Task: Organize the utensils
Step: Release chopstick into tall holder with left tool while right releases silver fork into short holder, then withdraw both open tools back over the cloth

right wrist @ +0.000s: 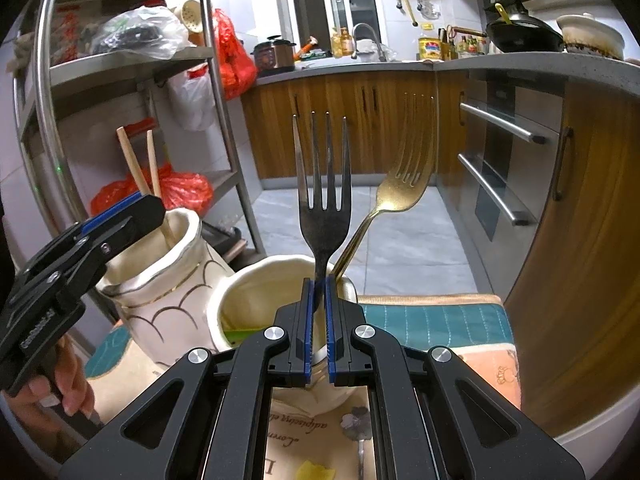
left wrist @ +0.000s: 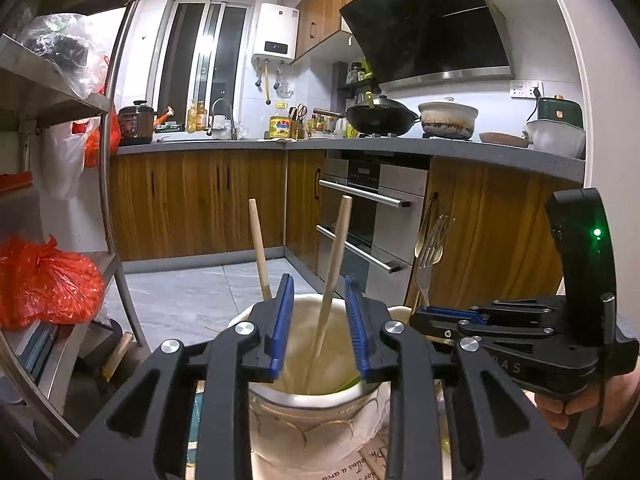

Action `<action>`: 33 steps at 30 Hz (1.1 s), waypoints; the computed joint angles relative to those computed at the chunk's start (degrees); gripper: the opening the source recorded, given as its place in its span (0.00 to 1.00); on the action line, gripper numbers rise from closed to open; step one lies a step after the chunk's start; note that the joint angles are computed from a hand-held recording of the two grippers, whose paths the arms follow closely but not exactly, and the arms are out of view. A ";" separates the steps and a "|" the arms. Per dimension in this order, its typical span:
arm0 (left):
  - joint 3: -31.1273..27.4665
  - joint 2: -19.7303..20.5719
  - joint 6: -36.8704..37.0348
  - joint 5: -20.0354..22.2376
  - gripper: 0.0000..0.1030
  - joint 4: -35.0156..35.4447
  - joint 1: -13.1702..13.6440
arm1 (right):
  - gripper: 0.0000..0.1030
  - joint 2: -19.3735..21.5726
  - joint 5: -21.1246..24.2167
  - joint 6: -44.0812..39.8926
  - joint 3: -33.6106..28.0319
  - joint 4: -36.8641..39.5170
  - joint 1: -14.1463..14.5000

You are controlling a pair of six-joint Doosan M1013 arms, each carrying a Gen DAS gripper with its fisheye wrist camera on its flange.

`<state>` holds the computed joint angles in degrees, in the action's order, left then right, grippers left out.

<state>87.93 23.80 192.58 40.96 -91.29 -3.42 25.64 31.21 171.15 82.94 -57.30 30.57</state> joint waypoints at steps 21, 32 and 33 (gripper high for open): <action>3.80 -3.89 2.25 3.46 0.95 -1.61 2.33 | 0.95 -6.51 2.18 20.32 9.15 -16.52 2.16; 7.25 -7.34 1.56 3.83 0.95 -0.15 4.13 | 0.95 -8.33 8.45 23.41 11.96 -20.86 4.52; 7.38 -7.53 1.06 3.90 0.95 0.49 4.37 | 0.95 -8.56 8.30 23.18 12.25 -20.74 4.61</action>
